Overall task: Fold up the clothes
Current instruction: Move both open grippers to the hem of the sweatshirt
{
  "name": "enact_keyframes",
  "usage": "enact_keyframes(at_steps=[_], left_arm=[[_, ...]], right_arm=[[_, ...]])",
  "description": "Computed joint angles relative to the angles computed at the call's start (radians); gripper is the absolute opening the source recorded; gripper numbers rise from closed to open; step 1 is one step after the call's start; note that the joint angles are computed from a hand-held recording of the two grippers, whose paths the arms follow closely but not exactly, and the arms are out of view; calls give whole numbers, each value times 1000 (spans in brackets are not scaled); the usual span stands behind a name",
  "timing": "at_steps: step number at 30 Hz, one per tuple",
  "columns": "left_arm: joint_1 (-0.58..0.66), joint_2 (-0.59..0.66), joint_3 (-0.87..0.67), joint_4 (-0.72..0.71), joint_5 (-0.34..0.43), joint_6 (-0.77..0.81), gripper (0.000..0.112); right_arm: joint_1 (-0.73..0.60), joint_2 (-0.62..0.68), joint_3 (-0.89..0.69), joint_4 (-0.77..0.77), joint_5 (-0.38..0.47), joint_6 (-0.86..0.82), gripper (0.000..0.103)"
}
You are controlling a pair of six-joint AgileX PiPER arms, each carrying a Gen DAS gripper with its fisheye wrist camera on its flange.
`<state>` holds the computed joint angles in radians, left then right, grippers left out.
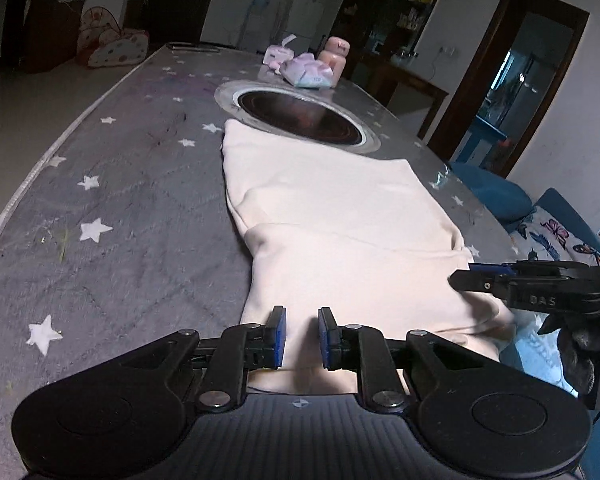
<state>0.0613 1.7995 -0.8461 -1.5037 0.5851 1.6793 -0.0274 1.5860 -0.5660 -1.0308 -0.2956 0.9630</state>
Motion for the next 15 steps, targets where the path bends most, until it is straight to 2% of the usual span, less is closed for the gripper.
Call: enact_keyframes(at_steps=[6,9,12,15], left_arm=[[-23,9,-63,18,21,-43,19],[-61,53,-125,32,-22,-102,19],[-76,98,-173,55,-53,-154,19],[-73,102,-167,20,-57,-107,19]], right_arm=[[12,-6,15,148,7,-146,7],[23,-18,21,225,18,-218,4],[39,-39,37,385,30,-370,3],[45,-55,49,518,37,-498,2]])
